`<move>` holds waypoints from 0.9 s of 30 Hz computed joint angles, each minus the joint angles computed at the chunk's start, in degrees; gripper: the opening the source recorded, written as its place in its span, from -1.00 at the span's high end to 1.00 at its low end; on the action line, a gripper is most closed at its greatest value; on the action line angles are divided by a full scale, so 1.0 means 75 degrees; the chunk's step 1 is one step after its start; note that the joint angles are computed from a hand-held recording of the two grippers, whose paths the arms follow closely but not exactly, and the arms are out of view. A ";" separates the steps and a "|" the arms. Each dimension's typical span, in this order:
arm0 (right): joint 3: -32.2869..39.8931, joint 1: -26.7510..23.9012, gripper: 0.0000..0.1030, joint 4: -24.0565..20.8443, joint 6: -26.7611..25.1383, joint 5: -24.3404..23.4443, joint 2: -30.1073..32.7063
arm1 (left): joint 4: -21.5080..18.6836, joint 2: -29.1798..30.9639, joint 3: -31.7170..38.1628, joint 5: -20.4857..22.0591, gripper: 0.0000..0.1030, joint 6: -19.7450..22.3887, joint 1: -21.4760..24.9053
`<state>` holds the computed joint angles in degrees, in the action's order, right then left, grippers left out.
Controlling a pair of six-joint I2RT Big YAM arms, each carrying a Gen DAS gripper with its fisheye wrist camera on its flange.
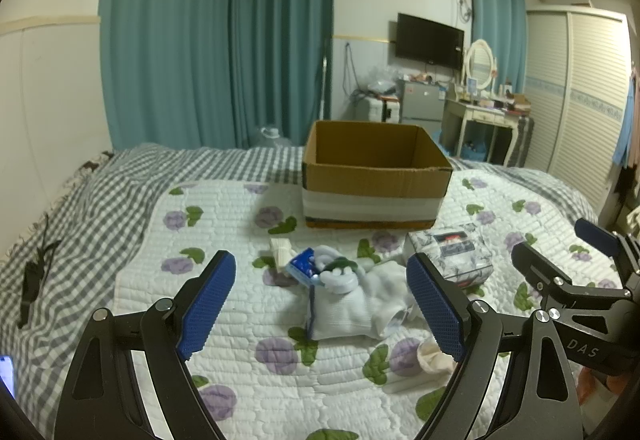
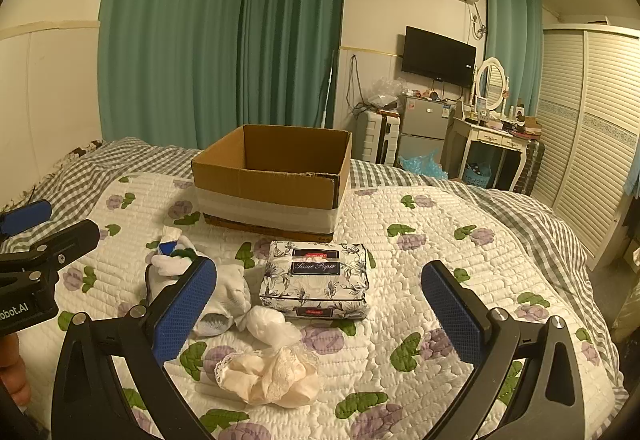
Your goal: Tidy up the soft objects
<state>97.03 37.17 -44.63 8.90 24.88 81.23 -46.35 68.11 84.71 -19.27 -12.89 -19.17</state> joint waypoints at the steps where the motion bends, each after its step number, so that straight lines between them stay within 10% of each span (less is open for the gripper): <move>1: 0.0007 0.0000 -1.00 0.0000 -0.0004 0.0000 0.0006 | -0.0001 -0.0002 -0.0003 -0.0002 -0.74 0.0000 -0.0001; 12: 0.0011 -0.0018 -1.00 -0.0193 0.0017 -0.0078 0.0009 | -0.0275 -0.0043 -0.0090 0.0015 -0.74 -0.0014 0.0031; 27: 0.0076 -0.0196 -0.97 -0.2101 0.0807 -0.1463 0.1014 | -0.1046 0.0239 -0.0659 0.0261 -0.74 -0.0108 0.0088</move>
<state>97.60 35.70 -60.39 14.95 13.91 88.83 -54.19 69.91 79.77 -17.31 -13.70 -18.51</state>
